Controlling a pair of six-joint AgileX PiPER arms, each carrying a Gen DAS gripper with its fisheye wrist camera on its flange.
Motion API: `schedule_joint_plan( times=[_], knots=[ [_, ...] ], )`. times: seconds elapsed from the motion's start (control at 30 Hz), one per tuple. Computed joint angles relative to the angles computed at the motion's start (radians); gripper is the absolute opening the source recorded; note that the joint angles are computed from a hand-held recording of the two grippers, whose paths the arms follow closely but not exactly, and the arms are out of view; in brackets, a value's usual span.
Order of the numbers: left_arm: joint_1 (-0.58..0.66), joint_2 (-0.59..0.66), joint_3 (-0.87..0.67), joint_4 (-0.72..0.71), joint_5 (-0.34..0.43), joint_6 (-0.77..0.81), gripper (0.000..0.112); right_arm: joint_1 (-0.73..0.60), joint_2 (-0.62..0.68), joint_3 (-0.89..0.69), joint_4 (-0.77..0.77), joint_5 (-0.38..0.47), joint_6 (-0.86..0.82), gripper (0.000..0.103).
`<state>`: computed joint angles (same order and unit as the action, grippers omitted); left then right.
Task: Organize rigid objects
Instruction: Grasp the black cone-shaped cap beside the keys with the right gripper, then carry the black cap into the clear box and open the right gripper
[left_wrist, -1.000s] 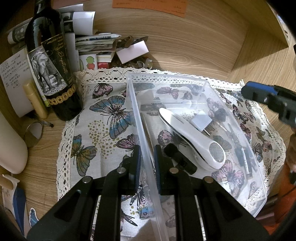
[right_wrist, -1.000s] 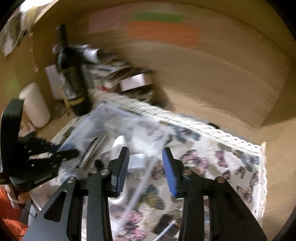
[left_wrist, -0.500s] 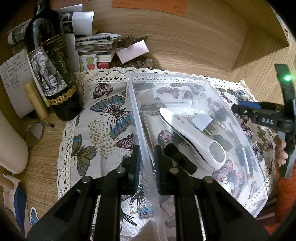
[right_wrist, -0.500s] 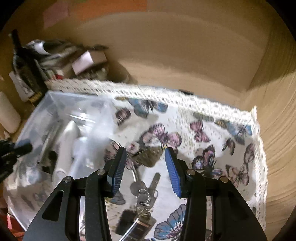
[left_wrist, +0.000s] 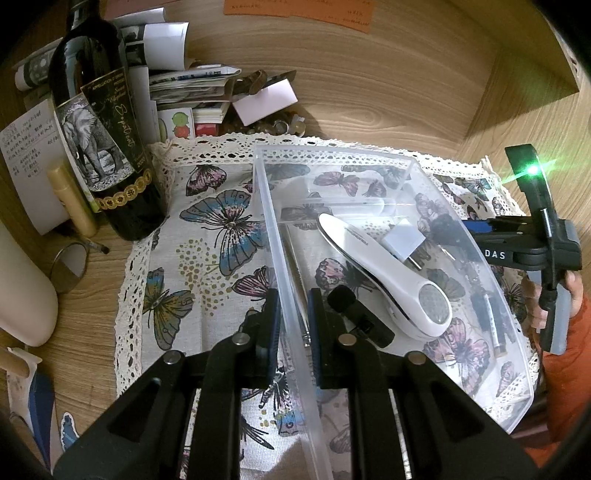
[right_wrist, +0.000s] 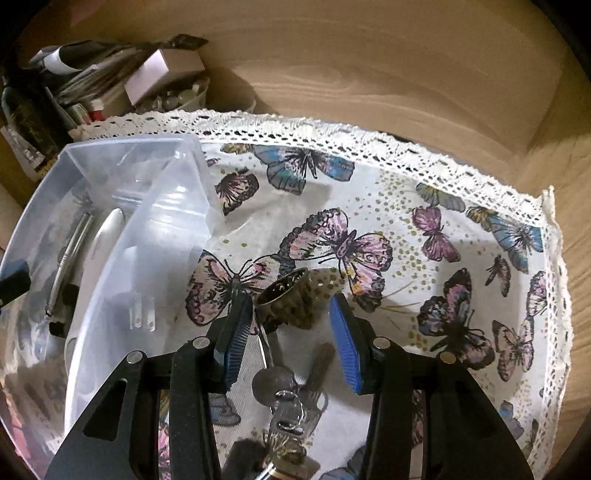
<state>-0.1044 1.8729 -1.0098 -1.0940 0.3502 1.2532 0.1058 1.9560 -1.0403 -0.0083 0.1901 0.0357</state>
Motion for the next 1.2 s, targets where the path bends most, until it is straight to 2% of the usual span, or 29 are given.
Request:
schedule_joint_plan(
  times=[0.07,0.2,0.3,0.57,0.67,0.73,0.8,1.1,1.13,1.2],
  knots=[
    [0.000,0.000,0.000,-0.001,-0.002,0.002,0.014,-0.005,0.006,-0.002,0.015,-0.002,-0.012,0.030],
    [0.001,0.001,0.000,-0.002,-0.001,0.004,0.014,-0.008,-0.011,0.015,-0.020,-0.021,0.029,0.030],
    [0.000,0.001,0.000,-0.001,-0.003,0.003,0.014,-0.015,-0.040,0.031,0.012,-0.030,-0.007,0.030],
    [-0.001,0.000,0.000,-0.001,-0.004,0.003,0.014,0.010,-0.192,0.127,-0.072,-0.071,0.074,0.030],
    [0.000,0.001,0.000,-0.004,-0.005,0.007,0.014,0.036,-0.257,0.157,-0.188,-0.079,0.192,0.030],
    [0.000,0.001,0.000,-0.004,-0.003,0.006,0.014,0.070,-0.255,0.131,-0.289,-0.077,0.305,0.030],
    [-0.001,0.001,0.001,-0.004,-0.005,0.006,0.014,0.088,-0.279,0.135,-0.301,-0.075,0.317,0.030],
    [-0.002,0.001,0.000,-0.003,-0.005,0.004,0.014,0.192,-0.325,0.144,-0.595,-0.080,0.589,0.030],
    [-0.002,0.001,0.000,-0.003,-0.005,0.004,0.014,0.200,-0.325,0.143,-0.598,-0.081,0.591,0.030],
    [-0.002,0.001,-0.001,-0.002,-0.006,0.003,0.014,0.212,-0.322,0.139,-0.486,-0.087,0.477,0.030]
  ],
)
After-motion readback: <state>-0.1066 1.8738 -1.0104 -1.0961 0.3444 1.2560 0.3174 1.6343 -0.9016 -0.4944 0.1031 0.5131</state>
